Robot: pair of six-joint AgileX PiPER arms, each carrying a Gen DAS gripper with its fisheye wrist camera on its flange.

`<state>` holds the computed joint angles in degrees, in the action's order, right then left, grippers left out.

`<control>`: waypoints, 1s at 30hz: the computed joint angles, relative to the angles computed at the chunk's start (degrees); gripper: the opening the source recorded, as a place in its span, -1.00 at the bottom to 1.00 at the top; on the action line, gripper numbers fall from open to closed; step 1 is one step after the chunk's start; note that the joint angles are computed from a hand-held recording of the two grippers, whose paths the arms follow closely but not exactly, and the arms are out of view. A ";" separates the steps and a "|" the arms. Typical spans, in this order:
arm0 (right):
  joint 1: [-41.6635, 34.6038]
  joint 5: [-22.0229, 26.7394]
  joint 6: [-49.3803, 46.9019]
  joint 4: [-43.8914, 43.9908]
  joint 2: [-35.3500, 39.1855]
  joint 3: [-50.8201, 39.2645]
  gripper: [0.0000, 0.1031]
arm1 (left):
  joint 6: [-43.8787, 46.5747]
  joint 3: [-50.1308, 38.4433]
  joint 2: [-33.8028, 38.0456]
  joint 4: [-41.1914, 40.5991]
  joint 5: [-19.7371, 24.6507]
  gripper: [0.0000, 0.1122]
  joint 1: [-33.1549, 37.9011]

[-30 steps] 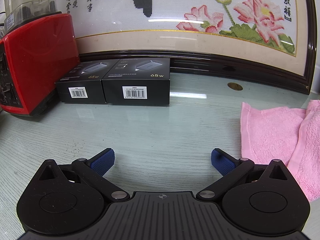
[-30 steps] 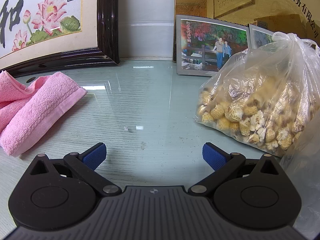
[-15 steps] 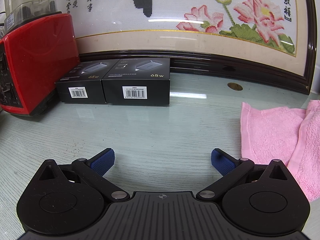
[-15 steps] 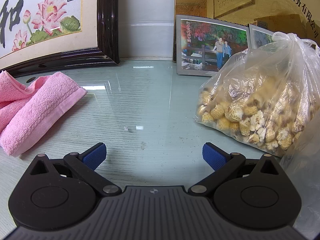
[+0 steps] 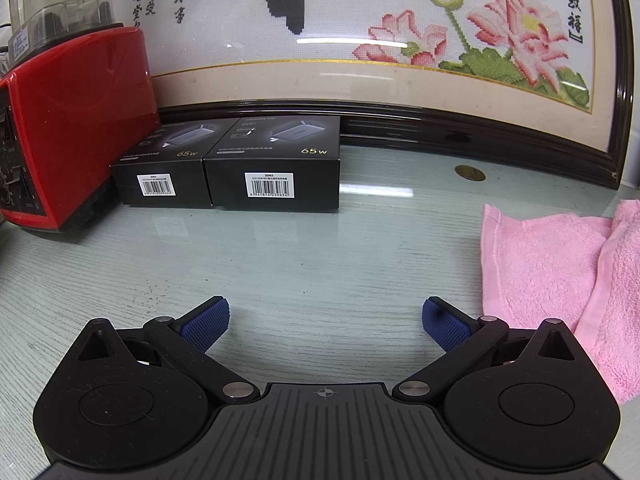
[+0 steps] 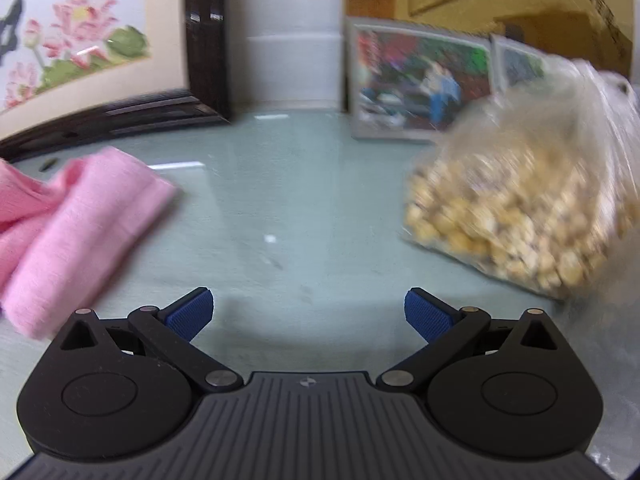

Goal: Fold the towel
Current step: 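Move both tools toward the unfolded pink towel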

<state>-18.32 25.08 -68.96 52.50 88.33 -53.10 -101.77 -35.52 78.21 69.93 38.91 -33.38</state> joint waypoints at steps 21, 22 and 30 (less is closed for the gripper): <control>4.79 12.72 -3.50 15.74 8.35 -9.61 0.99 | -2.66 0.06 0.06 2.23 -0.69 0.84 -0.19; 4.30 13.90 -3.89 16.29 8.78 -9.74 0.99 | -3.82 0.07 -0.01 2.90 -0.98 0.84 -0.34; 2.72 16.49 -2.04 16.11 11.06 -10.20 0.99 | -11.56 -1.85 1.02 7.96 -2.98 0.84 -2.67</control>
<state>-15.60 41.56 -71.00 68.61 99.39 -63.30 -113.34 -37.38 79.22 77.89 35.93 -36.05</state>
